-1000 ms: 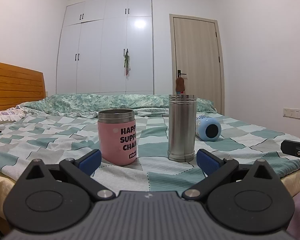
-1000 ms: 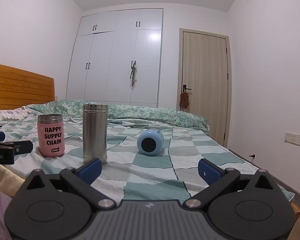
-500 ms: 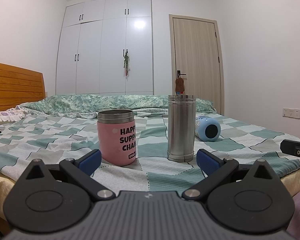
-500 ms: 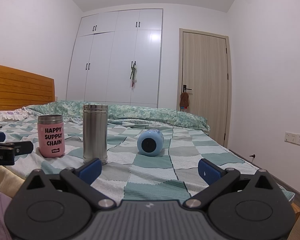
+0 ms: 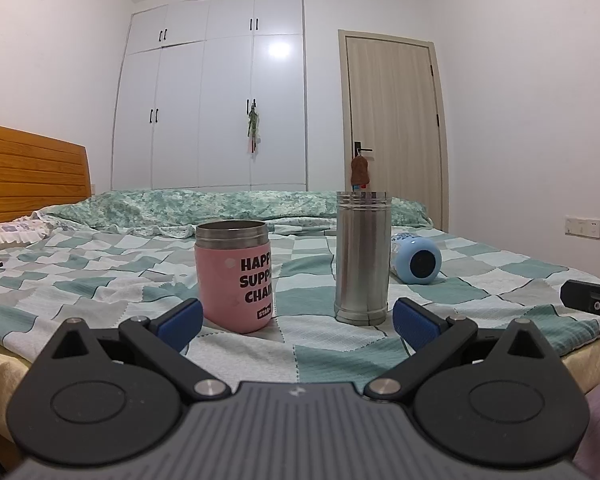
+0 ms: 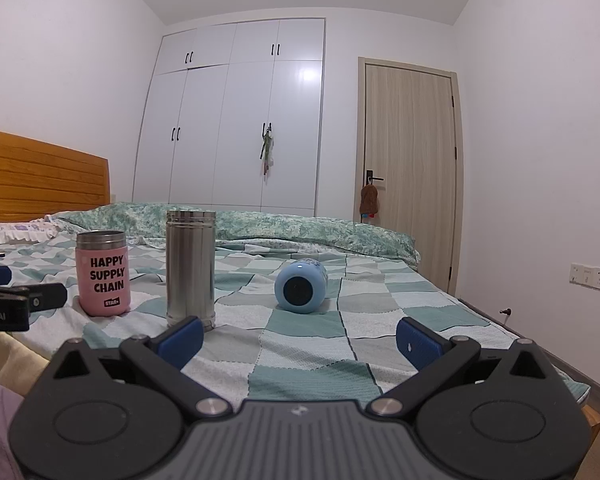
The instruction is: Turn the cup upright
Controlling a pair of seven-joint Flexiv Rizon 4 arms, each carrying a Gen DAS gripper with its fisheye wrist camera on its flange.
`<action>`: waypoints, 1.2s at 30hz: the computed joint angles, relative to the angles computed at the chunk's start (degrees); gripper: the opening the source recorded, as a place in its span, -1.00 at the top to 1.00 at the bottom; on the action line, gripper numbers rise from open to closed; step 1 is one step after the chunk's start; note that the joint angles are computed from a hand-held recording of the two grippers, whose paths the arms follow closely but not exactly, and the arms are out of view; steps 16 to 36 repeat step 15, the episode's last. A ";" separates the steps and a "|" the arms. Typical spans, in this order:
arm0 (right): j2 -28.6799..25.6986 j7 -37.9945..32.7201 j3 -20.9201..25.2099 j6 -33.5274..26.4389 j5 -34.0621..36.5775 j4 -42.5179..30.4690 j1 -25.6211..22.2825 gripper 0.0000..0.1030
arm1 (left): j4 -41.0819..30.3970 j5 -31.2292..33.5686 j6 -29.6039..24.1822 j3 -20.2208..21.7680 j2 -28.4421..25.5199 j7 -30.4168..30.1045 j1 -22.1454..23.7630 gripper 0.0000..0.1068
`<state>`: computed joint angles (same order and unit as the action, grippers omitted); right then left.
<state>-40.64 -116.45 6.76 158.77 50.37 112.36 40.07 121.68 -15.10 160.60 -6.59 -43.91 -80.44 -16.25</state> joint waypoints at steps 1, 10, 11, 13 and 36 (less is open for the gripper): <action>-0.03 -0.03 0.00 -0.02 0.00 -0.06 0.01 -1.00 | 0.03 0.03 0.16 -0.01 -0.01 -0.15 0.05 -0.93; -0.08 -0.10 0.04 0.09 -0.02 -0.05 0.03 -1.00 | 0.34 0.15 0.06 -0.08 0.25 -1.22 0.55 -0.93; -0.07 -0.10 0.06 0.10 0.00 -0.04 0.03 -1.00 | 0.36 0.21 0.05 -0.07 0.28 -1.34 0.60 -0.93; -0.09 -0.11 0.07 0.12 0.02 -0.07 0.04 -1.00 | 0.41 0.10 -0.04 -0.01 0.33 -1.36 0.54 -0.93; -0.09 -0.13 0.08 0.13 0.07 -0.09 0.06 -1.00 | 0.42 0.11 -0.14 0.02 0.37 -1.39 0.52 -0.93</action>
